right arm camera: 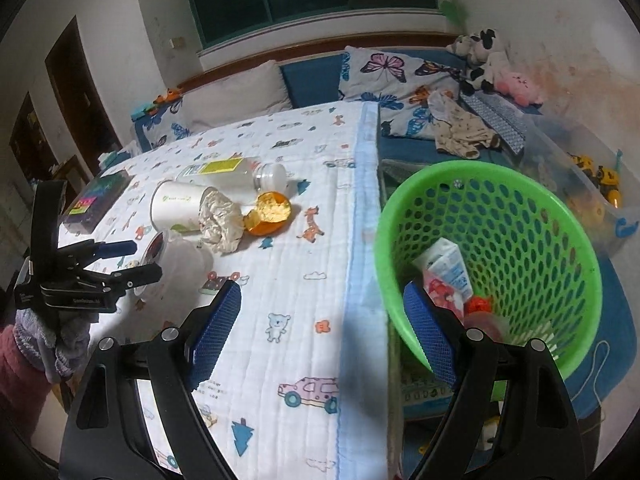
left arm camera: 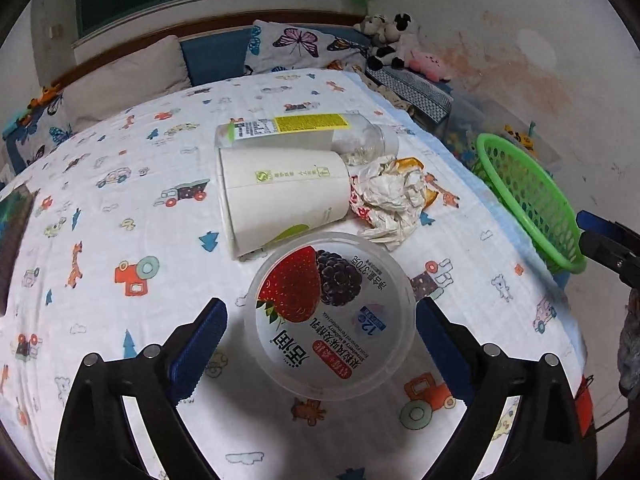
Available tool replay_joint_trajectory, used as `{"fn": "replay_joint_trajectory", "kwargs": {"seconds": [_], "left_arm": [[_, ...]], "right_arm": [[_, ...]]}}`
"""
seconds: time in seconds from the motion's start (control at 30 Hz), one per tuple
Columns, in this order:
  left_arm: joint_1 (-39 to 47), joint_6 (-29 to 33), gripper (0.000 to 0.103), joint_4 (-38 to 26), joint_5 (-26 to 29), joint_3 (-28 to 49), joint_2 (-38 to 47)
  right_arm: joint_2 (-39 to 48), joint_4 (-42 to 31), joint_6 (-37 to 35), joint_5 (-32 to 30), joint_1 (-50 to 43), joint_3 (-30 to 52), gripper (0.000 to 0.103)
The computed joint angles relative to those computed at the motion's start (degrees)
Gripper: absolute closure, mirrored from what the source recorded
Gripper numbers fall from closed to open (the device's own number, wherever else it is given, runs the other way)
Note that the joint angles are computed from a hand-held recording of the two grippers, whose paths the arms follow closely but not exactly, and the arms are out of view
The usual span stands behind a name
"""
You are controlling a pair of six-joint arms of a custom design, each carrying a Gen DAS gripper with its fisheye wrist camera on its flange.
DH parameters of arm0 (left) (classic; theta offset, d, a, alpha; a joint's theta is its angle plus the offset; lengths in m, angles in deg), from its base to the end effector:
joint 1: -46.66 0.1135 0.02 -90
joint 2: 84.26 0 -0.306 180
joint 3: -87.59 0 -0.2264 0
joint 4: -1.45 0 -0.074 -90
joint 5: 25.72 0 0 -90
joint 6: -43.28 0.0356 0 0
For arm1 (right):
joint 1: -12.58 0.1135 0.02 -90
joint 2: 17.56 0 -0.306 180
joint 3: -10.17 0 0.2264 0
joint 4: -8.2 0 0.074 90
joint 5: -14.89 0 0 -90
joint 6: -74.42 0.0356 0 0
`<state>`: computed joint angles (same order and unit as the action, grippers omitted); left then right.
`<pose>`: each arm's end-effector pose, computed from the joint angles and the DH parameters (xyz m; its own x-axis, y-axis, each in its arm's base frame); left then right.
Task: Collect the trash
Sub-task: 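Move both tools back toward the yogurt tub on the bed, then grasp the strawberry-lid yogurt tub with the left tool while the right tool grasps the clear dome lid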
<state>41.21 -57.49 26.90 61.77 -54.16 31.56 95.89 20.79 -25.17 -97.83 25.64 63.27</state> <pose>0.2682 -0.0240 0.0814 -0.7846 -0.1127 -0.6097 -0.0799 0.9935 -0.0808 0.3141 0.0870 0.1184 -0.6342 -0.3049 -0.7105 -0.5751 0.8003 0.1699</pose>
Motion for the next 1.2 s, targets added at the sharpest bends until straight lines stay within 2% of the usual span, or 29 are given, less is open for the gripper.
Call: {"fn": "replay_joint_trajectory", "kwargs": {"seconds": [0.3,0.8,1.17,1.2], "left_arm": [[0.18,1.77,0.011,1.06,0.75,0.98,2.04],[-0.61,1.28,0.011,3.28,1.07,-0.30,2.65],[-2.44,1.95,0.011,4.86,-1.66,-0.42,3.55],[-2.25,1.88,0.014,4.91,-1.43,-0.45,3.54]], "right_arm": [[1.49,-0.59,0.11,0.82,2.42,1.09,0.020],[2.25,-0.67,0.27,1.79,5.31,1.10,0.020],[2.72,-0.78,0.40,1.91,5.92,1.26,0.020],[2.79,-0.77,0.39,1.98,6.01,1.31,0.020]]}}
